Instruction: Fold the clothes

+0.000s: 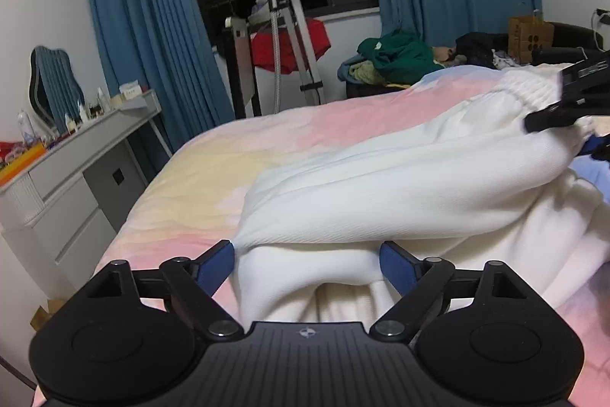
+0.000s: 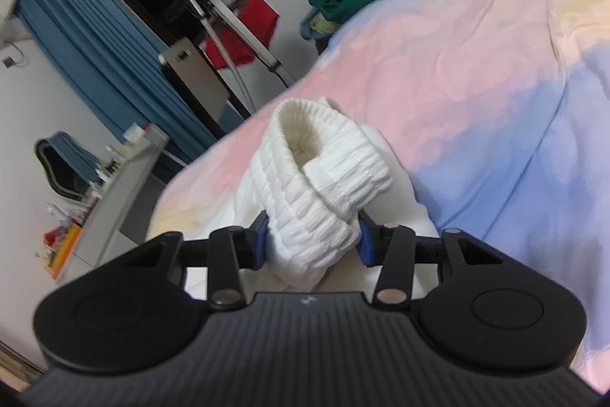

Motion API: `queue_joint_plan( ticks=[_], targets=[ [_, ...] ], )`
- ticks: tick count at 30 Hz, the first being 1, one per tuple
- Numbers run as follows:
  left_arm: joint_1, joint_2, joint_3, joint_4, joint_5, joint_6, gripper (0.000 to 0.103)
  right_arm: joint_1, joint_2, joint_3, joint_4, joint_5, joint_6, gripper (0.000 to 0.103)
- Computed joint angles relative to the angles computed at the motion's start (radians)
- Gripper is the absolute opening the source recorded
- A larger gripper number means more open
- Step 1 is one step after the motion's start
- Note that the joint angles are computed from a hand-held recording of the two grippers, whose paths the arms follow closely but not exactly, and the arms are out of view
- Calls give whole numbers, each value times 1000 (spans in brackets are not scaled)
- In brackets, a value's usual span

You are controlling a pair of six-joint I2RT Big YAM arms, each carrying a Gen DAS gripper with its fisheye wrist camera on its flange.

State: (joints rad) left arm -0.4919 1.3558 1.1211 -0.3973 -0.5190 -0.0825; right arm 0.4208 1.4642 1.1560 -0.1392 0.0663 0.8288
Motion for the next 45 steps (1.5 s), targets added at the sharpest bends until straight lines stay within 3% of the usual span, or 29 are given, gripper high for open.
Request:
queue_joint_plan(
  ticks=[4, 7, 11, 14, 17, 19, 22, 25, 27, 32, 38, 40, 43, 45],
  targets=[
    [58, -11, 6, -22, 108, -120, 85, -8, -30, -33, 81, -28, -24, 46],
    [72, -31, -12, -7, 144, -136, 74, -18, -40, -39, 78, -39, -35, 46],
    [62, -60, -47, 48, 116, -94, 49, -27, -39, -40, 69, -35, -31, 46],
    [62, -93, -69, 67, 135, -74, 38, -30, -55, -60, 100, -30, -27, 46],
    [48, -128, -79, 51, 154, -35, 19, -28, -87, -88, 141, 3, -64, 46],
    [37, -150, -85, 29, 167, -28, 15, -28, -107, -93, 115, 36, -78, 46],
    [26, -148, -75, -35, 158, -50, 14, -39, -106, -75, -13, 67, -49, 46],
    [40, -126, -57, -102, 167, -106, 11, -53, -69, -44, -131, 47, -1, 46],
    [61, -116, -50, -133, 190, -151, 11, -63, -57, -42, -134, 10, 23, 49],
    [111, -122, -55, -160, 256, -247, 15, -60, -48, -29, -177, -2, 24, 70],
    [143, -110, -41, -189, 286, -305, 17, -56, -19, -10, -205, -45, -16, 85],
    [148, -102, -36, -191, 295, -322, 18, -67, -1, -9, -195, -96, 9, 88],
    [155, -97, -33, -187, 308, -334, 18, -94, 35, -13, -135, -248, 85, 92],
    [159, -102, -29, -186, 319, -334, 19, -94, 41, -14, -122, -257, 104, 93]
  ],
)
